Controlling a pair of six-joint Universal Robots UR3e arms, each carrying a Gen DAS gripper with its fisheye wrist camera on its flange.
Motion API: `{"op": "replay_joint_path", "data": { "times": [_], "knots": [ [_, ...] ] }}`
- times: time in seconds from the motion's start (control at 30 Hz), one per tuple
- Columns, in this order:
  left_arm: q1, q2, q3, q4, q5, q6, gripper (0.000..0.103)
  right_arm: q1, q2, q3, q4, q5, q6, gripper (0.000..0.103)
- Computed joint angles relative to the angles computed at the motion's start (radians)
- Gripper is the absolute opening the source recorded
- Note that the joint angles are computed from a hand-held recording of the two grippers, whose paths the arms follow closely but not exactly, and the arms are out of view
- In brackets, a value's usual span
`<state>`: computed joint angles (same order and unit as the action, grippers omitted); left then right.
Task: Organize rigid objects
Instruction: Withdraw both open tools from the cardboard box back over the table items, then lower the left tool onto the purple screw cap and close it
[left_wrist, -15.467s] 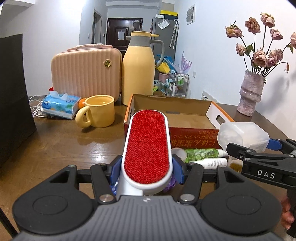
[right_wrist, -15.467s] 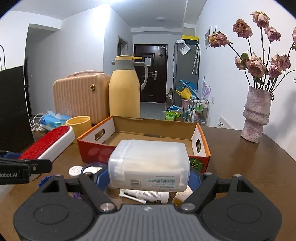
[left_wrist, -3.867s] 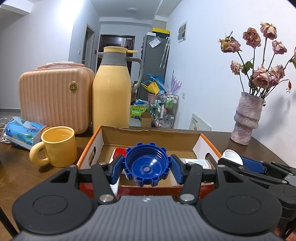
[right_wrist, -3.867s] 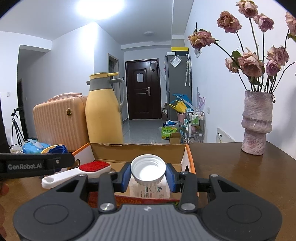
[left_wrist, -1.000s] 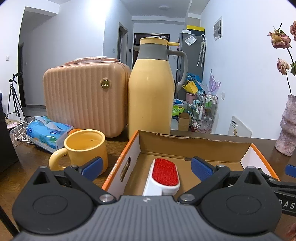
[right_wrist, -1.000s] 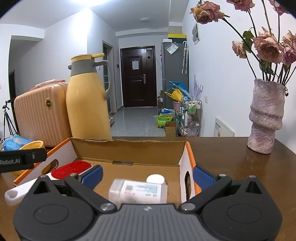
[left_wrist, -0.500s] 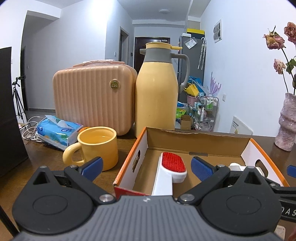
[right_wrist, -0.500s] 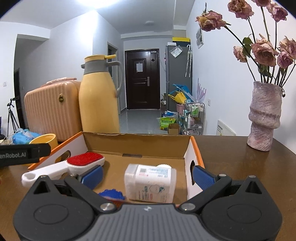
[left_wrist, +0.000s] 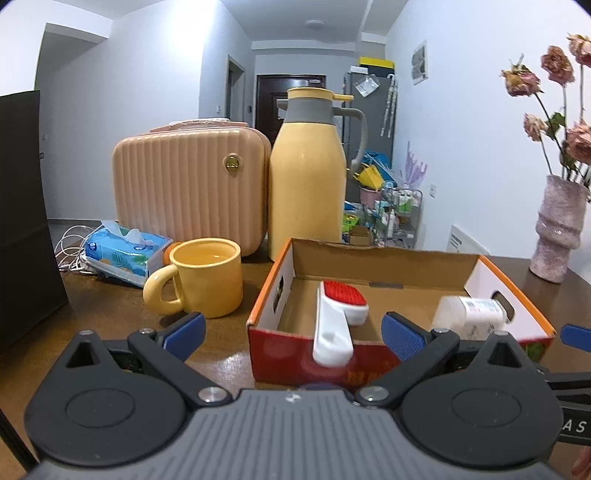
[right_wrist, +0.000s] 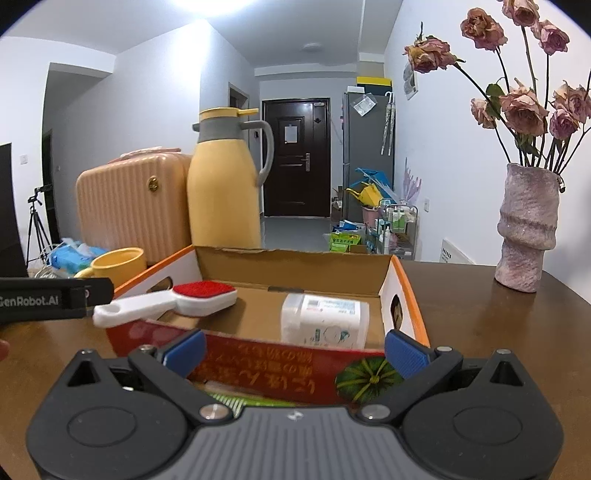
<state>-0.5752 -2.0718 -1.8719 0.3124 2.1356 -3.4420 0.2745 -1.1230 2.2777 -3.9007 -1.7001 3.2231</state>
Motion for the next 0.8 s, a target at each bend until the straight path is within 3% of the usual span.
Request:
{"op": "replay_joint_path", "data": {
  "times": [0.8],
  "knots": [
    [-0.007, 0.138, -0.294, 0.088, -0.109, 0.017, 0.103, 0.078, -0.015, 0.249, -0.181, -0.051, 0.022, 0.103]
  ]
}}
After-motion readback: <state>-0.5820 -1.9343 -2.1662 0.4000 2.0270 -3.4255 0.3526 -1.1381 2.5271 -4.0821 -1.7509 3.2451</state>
